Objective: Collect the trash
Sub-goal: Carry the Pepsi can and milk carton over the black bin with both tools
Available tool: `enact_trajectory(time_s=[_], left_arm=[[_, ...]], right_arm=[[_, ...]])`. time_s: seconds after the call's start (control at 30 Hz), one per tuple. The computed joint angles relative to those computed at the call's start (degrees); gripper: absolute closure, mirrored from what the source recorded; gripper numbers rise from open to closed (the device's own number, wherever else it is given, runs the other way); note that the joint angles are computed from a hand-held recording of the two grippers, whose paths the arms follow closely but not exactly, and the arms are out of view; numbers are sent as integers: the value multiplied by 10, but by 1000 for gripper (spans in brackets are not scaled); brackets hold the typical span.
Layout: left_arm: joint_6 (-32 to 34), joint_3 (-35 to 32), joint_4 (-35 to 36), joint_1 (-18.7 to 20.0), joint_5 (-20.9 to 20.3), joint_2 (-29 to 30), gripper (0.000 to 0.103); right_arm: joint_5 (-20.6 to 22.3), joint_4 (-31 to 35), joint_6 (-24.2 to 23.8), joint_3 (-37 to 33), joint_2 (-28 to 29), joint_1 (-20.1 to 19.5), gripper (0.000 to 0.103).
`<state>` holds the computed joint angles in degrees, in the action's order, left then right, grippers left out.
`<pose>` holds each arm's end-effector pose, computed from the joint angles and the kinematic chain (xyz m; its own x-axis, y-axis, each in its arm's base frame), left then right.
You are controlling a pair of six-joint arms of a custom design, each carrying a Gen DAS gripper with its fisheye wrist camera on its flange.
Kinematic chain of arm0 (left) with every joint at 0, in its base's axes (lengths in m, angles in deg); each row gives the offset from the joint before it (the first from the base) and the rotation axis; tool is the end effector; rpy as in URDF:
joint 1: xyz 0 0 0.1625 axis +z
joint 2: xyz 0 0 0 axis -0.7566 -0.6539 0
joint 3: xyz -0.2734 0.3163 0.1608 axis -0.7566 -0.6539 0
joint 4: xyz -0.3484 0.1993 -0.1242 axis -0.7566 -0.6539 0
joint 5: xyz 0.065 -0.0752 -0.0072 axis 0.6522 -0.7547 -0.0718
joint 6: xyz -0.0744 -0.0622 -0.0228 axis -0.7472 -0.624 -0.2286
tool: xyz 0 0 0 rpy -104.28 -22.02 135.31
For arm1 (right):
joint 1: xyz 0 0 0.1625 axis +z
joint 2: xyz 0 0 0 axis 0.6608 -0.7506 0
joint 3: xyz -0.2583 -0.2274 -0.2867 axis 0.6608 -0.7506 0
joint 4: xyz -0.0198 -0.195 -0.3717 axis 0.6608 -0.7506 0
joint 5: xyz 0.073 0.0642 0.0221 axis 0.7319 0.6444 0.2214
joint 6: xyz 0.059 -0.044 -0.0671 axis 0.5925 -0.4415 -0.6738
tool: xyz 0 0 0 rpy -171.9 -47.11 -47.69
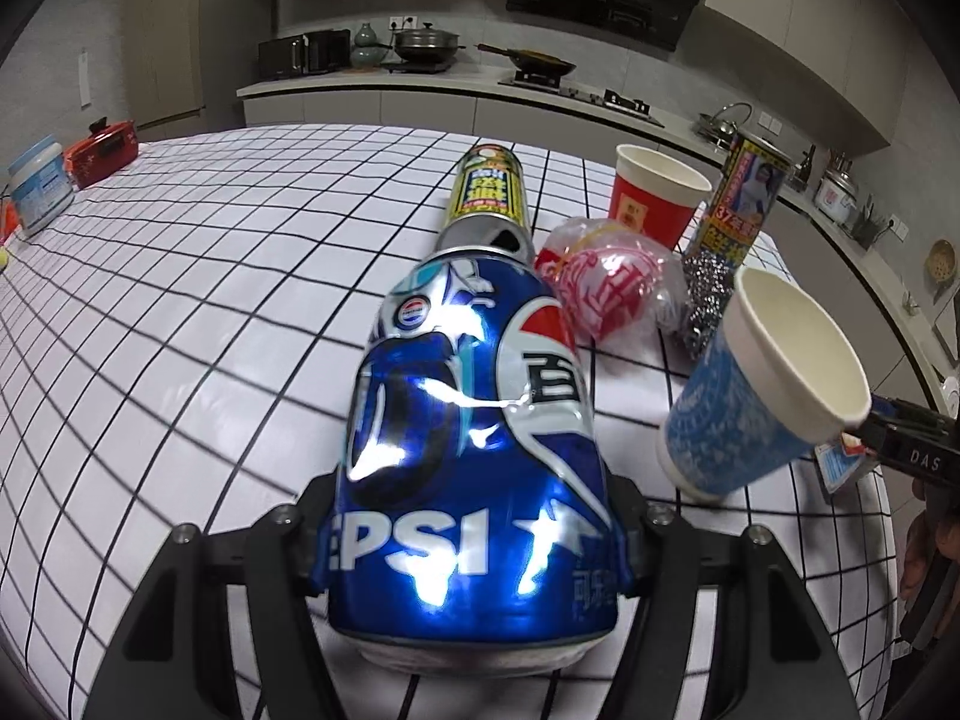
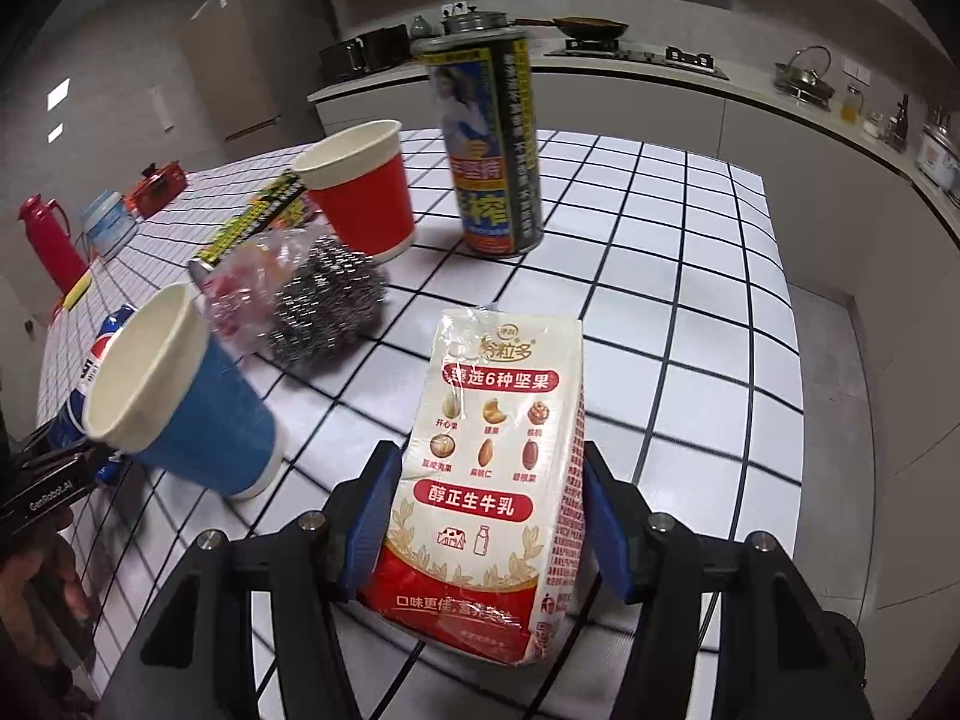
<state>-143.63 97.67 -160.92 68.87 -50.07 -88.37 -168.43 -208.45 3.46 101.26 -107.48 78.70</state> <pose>-0.1834 -0.2920 0.3059 -0.7834 -0.0844 -0.6158 0.3668 0.7371 -0.5676 0.3048 -0.3738 0.1841 -0.7597 -0.3176 0.5675 -0.5545 0.7722 -0.3102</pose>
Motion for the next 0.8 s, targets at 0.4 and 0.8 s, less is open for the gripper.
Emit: enact_trajectory(time_s=[0.4, 0.8], left_arm=[[-128, 1, 117, -79, -32, -23, 37], [-209, -1, 146, -153, -72, 16, 37]], right_arm=[[0, 12, 3, 33, -38, 30, 43], [5, 47, 8, 80, -121, 48, 43]])
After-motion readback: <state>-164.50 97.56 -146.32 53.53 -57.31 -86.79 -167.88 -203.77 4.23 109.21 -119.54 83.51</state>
